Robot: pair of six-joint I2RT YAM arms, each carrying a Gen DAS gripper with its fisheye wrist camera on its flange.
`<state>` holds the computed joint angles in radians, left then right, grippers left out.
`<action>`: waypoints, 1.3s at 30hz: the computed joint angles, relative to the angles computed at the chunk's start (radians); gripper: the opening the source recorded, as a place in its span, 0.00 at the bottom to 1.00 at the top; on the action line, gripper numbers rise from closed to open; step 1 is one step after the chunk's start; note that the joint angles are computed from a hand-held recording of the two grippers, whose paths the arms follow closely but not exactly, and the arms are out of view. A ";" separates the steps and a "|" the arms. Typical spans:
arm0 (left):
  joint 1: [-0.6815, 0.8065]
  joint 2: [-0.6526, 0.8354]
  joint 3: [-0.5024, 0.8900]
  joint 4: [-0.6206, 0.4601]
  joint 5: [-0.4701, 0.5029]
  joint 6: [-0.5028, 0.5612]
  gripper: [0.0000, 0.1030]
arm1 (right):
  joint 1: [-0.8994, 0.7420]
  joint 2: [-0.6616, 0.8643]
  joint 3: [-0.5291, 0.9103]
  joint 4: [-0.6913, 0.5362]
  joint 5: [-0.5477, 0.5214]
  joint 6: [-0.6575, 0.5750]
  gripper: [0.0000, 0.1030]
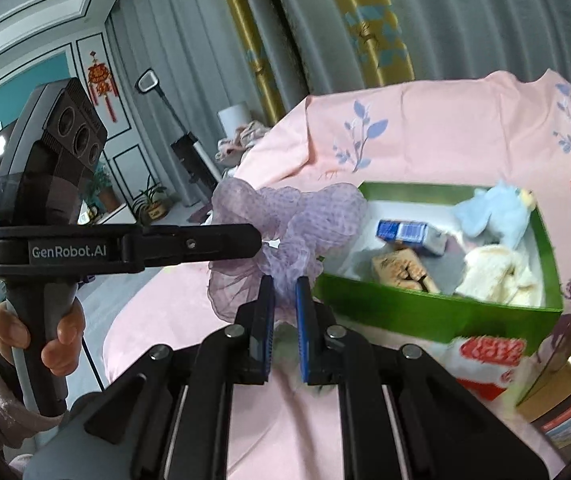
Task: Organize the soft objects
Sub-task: 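Carry the bath puff with the right gripper and lower it into the box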
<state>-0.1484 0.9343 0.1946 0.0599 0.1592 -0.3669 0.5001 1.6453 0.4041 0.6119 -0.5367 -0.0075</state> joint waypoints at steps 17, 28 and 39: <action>-0.022 0.371 0.239 0.130 -0.006 0.030 0.21 | -0.101 0.061 0.158 -0.069 0.042 -0.035 0.09; 0.011 0.716 0.435 0.174 -0.002 0.050 0.21 | -0.092 0.262 0.350 -0.117 0.175 -0.035 0.11; 0.006 0.892 0.538 0.149 -0.054 0.078 0.21 | -0.089 0.388 0.465 -0.199 0.283 -0.043 0.13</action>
<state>-0.1423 1.8259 0.7325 0.2092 0.1049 -0.2885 0.4113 2.0337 0.8694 0.4132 -0.2534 -0.0504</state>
